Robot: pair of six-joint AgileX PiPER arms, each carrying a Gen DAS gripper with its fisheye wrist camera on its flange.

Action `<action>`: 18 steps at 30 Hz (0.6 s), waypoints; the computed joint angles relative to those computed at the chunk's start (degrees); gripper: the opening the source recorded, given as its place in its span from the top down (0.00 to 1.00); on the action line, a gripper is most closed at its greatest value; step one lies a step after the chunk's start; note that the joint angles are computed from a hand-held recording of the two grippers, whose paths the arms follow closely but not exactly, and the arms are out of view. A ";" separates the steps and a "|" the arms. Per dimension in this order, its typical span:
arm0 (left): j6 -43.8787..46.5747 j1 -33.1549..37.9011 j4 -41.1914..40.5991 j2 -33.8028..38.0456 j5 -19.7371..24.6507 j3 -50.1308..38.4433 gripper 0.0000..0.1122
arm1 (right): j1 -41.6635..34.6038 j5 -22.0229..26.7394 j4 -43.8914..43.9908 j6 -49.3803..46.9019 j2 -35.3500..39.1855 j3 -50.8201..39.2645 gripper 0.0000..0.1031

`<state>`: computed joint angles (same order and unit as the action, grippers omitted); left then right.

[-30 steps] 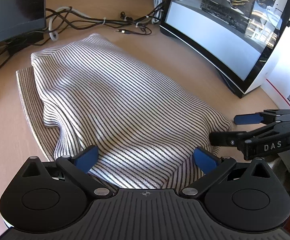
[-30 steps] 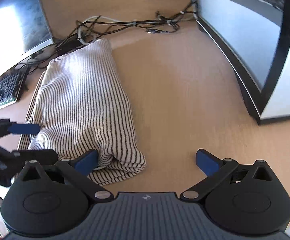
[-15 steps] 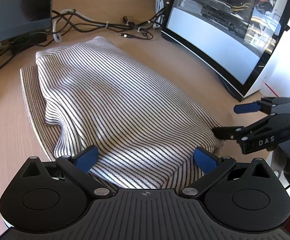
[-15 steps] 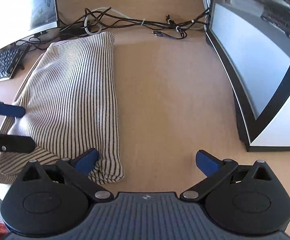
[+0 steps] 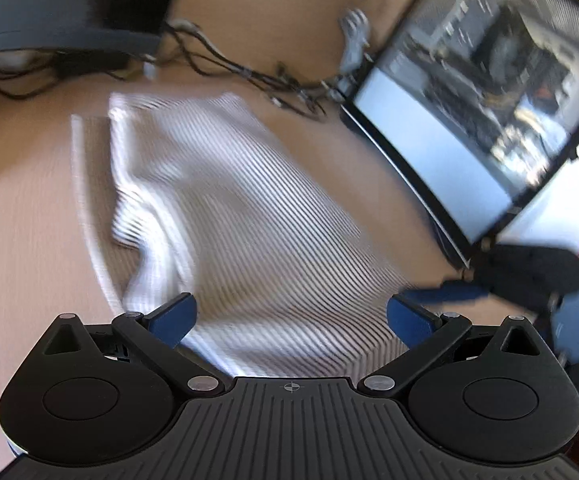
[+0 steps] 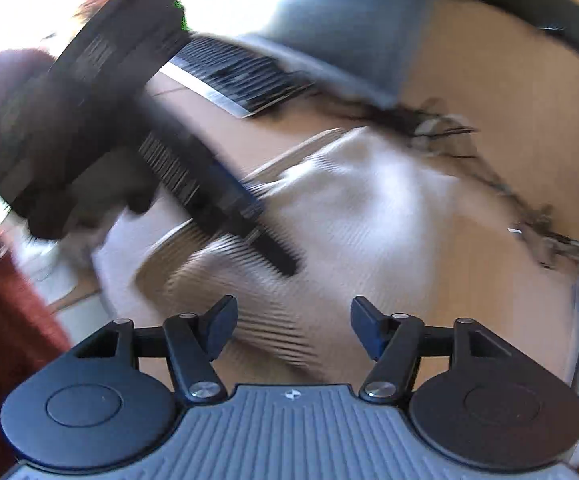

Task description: Fold clothes

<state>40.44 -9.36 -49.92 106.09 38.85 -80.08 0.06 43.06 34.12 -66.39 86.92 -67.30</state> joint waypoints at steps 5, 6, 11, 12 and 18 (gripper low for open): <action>-3.40 3.48 3.58 -3.03 -3.51 3.19 0.08 | 4.24 -2.81 -4.69 -5.94 1.17 1.84 0.23; -3.43 4.22 4.07 -3.58 -3.84 3.77 0.08 | 5.22 -4.09 -5.84 -6.81 1.20 2.59 0.23; 0.72 5.92 6.62 -7.09 -5.45 7.55 0.08 | 7.50 -3.91 -12.01 1.89 4.05 -0.84 0.28; 2.17 6.18 6.88 -7.87 -5.38 8.23 0.08 | 6.87 -0.93 -12.63 5.94 5.64 -3.65 0.28; 18.36 5.97 4.10 -13.75 -4.49 13.25 0.08 | 0.25 22.71 -8.38 31.24 19.95 -28.23 0.29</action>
<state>58.80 -3.40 -45.82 92.35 34.36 -66.83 0.31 65.77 25.74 -35.15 106.87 -95.53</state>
